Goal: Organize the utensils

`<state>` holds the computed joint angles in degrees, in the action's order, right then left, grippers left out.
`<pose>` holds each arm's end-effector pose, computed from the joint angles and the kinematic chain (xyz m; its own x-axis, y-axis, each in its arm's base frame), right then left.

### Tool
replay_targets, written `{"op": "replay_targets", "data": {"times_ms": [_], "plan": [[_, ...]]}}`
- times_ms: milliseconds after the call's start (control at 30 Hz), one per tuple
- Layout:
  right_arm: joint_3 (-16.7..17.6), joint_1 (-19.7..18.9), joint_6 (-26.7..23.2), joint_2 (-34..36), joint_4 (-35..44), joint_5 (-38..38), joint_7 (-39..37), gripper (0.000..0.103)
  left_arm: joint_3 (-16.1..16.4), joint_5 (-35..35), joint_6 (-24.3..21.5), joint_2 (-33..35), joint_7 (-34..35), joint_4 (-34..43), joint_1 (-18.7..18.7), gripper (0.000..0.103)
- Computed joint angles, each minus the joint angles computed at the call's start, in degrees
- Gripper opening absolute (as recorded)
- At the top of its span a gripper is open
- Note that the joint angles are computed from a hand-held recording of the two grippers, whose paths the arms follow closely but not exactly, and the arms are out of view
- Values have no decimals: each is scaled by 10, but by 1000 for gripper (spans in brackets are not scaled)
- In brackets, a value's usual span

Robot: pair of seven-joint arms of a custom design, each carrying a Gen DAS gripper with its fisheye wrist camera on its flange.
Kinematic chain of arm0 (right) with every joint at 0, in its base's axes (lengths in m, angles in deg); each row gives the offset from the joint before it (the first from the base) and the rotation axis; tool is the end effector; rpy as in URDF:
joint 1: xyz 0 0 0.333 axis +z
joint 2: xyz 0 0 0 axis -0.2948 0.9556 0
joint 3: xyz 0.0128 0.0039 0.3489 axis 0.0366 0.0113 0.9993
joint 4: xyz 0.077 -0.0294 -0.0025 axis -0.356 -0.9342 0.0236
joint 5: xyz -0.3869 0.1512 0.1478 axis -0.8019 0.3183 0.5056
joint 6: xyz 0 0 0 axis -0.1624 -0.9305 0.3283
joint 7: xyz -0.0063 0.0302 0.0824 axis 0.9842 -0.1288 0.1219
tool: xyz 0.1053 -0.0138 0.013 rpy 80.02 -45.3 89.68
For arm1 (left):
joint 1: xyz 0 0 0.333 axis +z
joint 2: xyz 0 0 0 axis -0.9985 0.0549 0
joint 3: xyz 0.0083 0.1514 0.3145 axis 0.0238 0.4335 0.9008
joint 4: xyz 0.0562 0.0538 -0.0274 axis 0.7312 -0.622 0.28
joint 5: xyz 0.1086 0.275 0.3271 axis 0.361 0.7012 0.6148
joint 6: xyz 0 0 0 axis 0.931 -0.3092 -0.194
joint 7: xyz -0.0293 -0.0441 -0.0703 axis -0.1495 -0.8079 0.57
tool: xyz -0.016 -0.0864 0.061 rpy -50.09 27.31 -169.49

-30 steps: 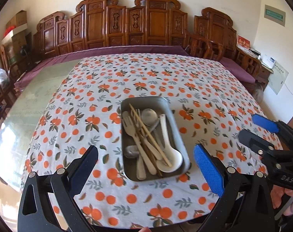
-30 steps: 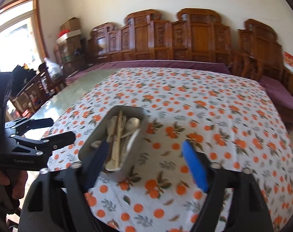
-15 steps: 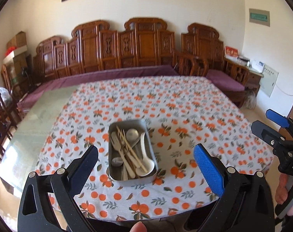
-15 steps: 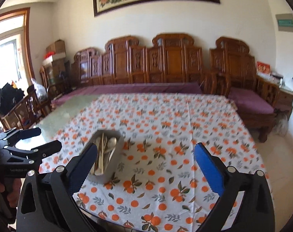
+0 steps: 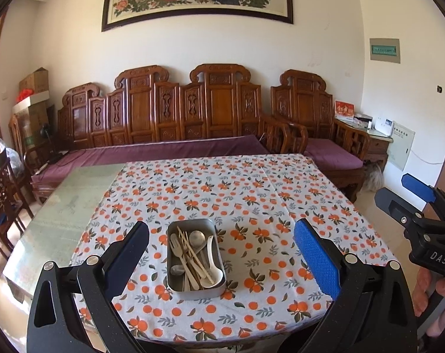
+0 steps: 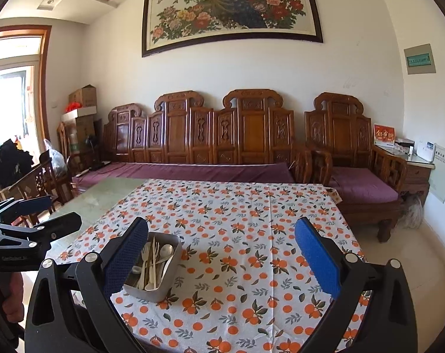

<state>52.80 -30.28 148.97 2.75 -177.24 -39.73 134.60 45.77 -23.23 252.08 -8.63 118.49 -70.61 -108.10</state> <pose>0.6541 0.0466 0.5617 0.0669 -0.9962 -0.0556 -0.3825 0.0259 -0.9236 0.7045 -0.2242 0.5362 -0.2493 -0.9684 -0.0009 -0.4806 0.1245 -0.8681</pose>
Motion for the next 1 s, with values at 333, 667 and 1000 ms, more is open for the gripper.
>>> {"op": "replay_targets", "data": {"times_ms": [333,667,1000], "plan": [[-131,130,9,-9,-3,2,7,101,22,24,8,-4,-31,-8,-20,95],[-245,251,16,-10,-9,67,-48,101,45,44,9,-3,-65,-6,-34,95],[-202,210,15,-11,-8,61,-43,101,58,62,11,-3,-89,-7,-43,95]]}}
